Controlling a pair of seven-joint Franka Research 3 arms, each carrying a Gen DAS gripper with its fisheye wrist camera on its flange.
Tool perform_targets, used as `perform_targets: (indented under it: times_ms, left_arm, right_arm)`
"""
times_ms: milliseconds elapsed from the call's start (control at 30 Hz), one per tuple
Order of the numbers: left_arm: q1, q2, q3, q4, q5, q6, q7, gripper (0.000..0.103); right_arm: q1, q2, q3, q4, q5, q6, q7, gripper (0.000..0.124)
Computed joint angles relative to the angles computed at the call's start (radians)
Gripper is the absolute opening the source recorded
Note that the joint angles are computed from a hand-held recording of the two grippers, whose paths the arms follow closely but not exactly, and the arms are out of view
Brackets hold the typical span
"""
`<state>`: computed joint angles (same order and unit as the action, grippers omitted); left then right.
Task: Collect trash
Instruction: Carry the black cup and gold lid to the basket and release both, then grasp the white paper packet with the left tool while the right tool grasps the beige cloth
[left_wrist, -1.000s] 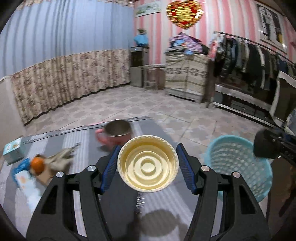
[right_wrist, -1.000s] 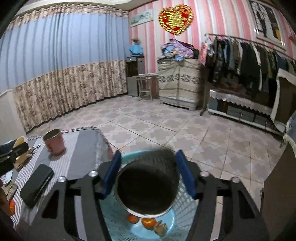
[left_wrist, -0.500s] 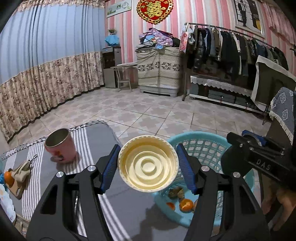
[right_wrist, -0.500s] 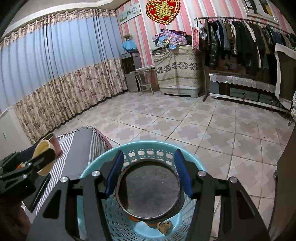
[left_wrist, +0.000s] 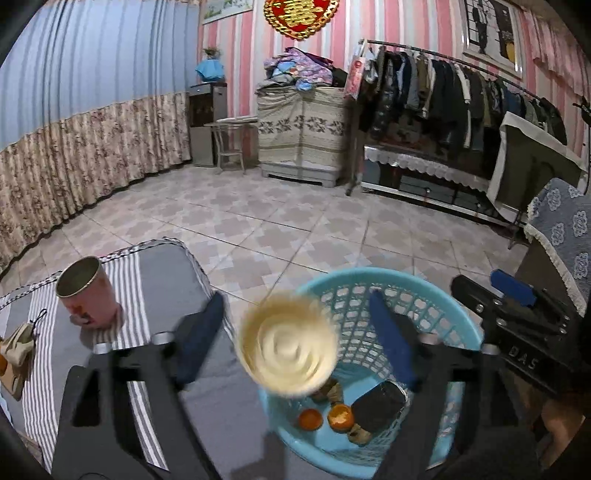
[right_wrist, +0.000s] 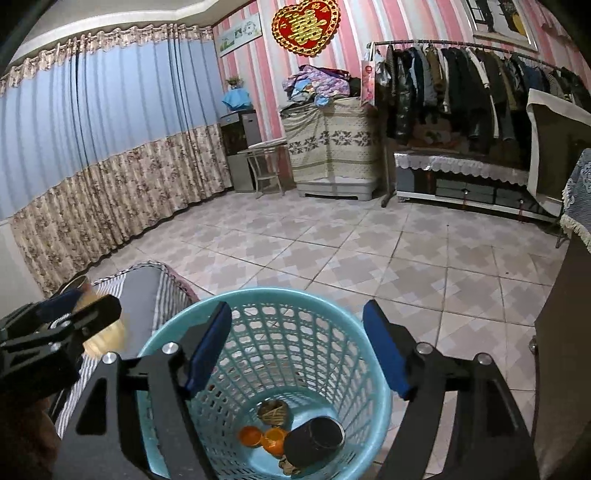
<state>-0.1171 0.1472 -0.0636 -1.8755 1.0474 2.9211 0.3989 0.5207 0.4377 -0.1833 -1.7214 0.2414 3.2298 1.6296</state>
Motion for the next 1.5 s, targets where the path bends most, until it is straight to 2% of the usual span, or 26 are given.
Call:
perform_targets:
  times_ms: [167,233,333,433,600,767,933,1033,1200,1400,1433,1500]
  left_arm:
    - [0.004,-0.034,0.008,-0.028,0.039,-0.022,-0.038,0.088]
    - [0.017,-0.061,0.009,-0.052,0.076,-0.027,-0.084,0.092]
    - [0.042,-0.110,0.000,-0.093,0.144,-0.054,-0.155,0.094]
    - [0.084,-0.174,-0.012,-0.158,0.196,-0.069,-0.211,0.097]
    - [0.164,-0.284,-0.032,-0.267,0.217,-0.106,-0.218,0.097]
    - [0.255,-0.408,-0.031,-0.401,0.199,-0.120,-0.192,0.097]
    - [0.358,-0.503,-0.013,-0.514,0.170,-0.129,-0.139,0.097]
    - [0.414,-0.532,0.014,-0.565,0.123,-0.147,-0.074,0.097]
    - [0.502,-0.545,0.035,-0.612,0.063,-0.147,-0.037,0.097]
    - [0.535,-0.475,0.076,-0.600,-0.088,-0.126,0.084,0.096]
    - [0.541,-0.462,0.071,-0.594,-0.101,-0.136,0.095,0.094]
    - [0.513,-0.423,0.104,-0.579,-0.224,-0.142,0.199,0.085]
  right_arm:
    - [0.060,0.002,-0.071,-0.010,-0.003,0.000,0.019,0.077]
    - [0.046,0.009,-0.057,0.001,-0.006,-0.006,0.016,0.081]
    - [0.070,0.009,-0.075,-0.001,-0.016,-0.013,0.029,0.086]
    - [0.074,0.006,-0.062,-0.005,-0.022,-0.005,0.032,0.094]
    - [0.193,0.019,-0.165,-0.005,-0.053,-0.010,0.059,0.094]
    - [0.249,0.011,-0.188,-0.020,-0.060,0.004,0.080,0.094]
    - [0.316,0.001,-0.215,-0.043,-0.045,0.005,0.090,0.094]
    - [0.401,0.014,-0.290,-0.043,-0.050,-0.009,0.119,0.094]
    - [0.458,0.028,-0.321,-0.026,-0.093,-0.027,0.163,0.094]
    - [0.456,0.039,-0.291,0.012,-0.151,-0.062,0.201,0.094]
    - [0.461,0.039,-0.292,0.013,-0.164,-0.067,0.214,0.094]
    - [0.459,0.042,-0.285,0.023,-0.188,-0.077,0.236,0.094]
